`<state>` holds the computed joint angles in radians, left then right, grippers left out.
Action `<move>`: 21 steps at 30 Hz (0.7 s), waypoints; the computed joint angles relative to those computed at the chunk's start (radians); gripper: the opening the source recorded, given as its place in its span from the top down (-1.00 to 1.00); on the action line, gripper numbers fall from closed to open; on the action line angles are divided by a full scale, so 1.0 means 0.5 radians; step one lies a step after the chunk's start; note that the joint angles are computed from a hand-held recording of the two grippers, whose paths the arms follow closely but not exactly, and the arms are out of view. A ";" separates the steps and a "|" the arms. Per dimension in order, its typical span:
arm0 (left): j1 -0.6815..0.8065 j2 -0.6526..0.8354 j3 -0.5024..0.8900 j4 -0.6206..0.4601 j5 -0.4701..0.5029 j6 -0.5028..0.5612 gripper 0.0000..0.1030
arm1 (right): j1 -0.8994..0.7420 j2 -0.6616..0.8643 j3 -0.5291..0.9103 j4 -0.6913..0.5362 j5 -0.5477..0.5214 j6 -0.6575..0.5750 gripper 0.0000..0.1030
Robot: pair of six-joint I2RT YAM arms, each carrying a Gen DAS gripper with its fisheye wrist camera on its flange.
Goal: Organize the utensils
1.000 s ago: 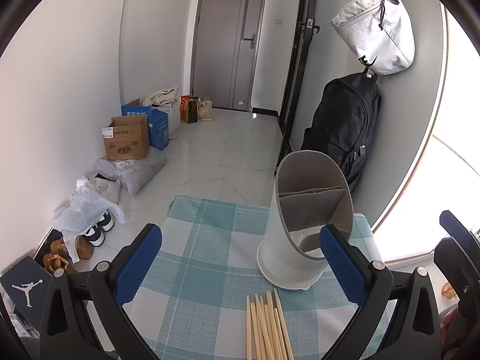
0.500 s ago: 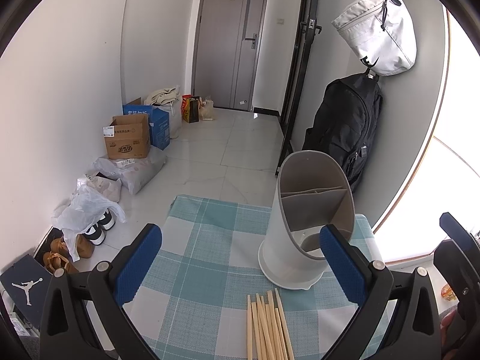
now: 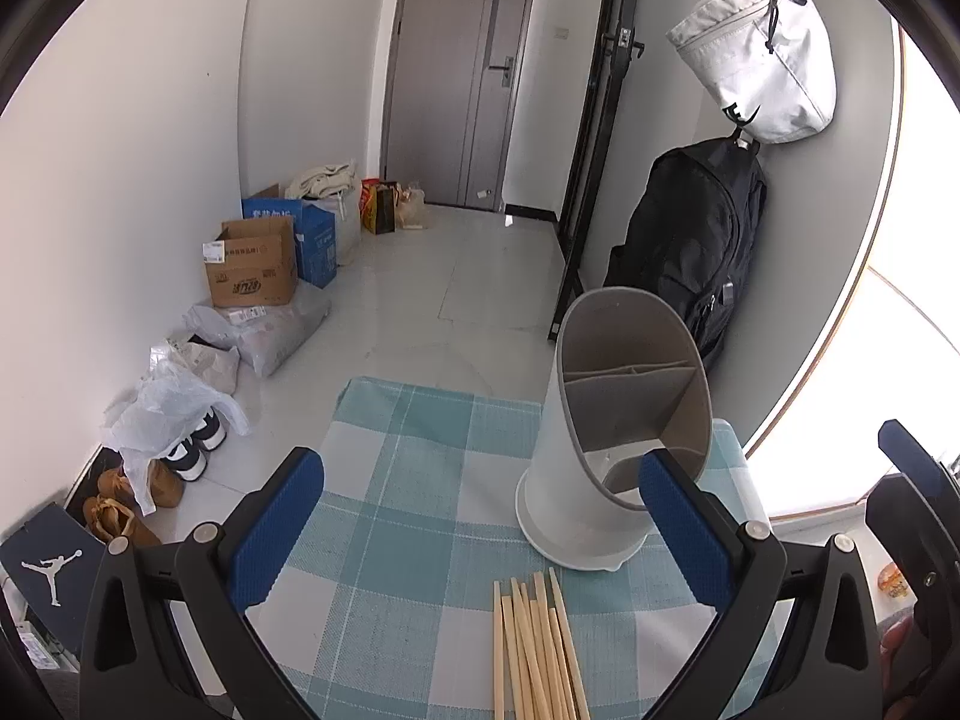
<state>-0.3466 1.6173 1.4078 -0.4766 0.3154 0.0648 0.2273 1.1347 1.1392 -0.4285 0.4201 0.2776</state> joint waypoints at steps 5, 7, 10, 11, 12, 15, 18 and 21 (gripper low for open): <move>0.012 0.111 0.104 -0.170 -0.027 0.085 -0.98 | -0.034 0.057 0.052 -0.077 -0.019 0.041 -1.00; 0.016 0.171 0.148 -0.277 -0.079 0.158 -0.98 | -0.059 0.073 0.063 -0.092 -0.034 0.057 -1.00; 0.035 0.271 0.220 -0.447 -0.108 0.254 -0.98 | -0.104 0.108 0.093 -0.141 -0.052 0.099 -1.00; 0.033 0.301 0.233 -0.489 -0.142 0.284 -0.98 | -0.129 0.113 0.098 -0.151 -0.081 0.119 -1.00; 0.031 0.345 0.259 -0.555 -0.176 0.320 -0.98 | -0.149 0.118 0.103 -0.162 -0.106 0.142 -1.00; 0.013 0.452 0.322 -0.704 -0.265 0.397 -0.98 | -0.197 0.142 0.124 -0.192 -0.179 0.194 -1.00; -0.005 0.510 0.372 -0.836 -0.321 0.460 -0.98 | -0.226 0.172 0.144 -0.208 -0.235 0.216 -1.00; -0.046 0.537 0.382 -0.904 -0.400 0.513 -0.98 | -0.216 0.185 0.152 -0.212 -0.237 0.203 -1.00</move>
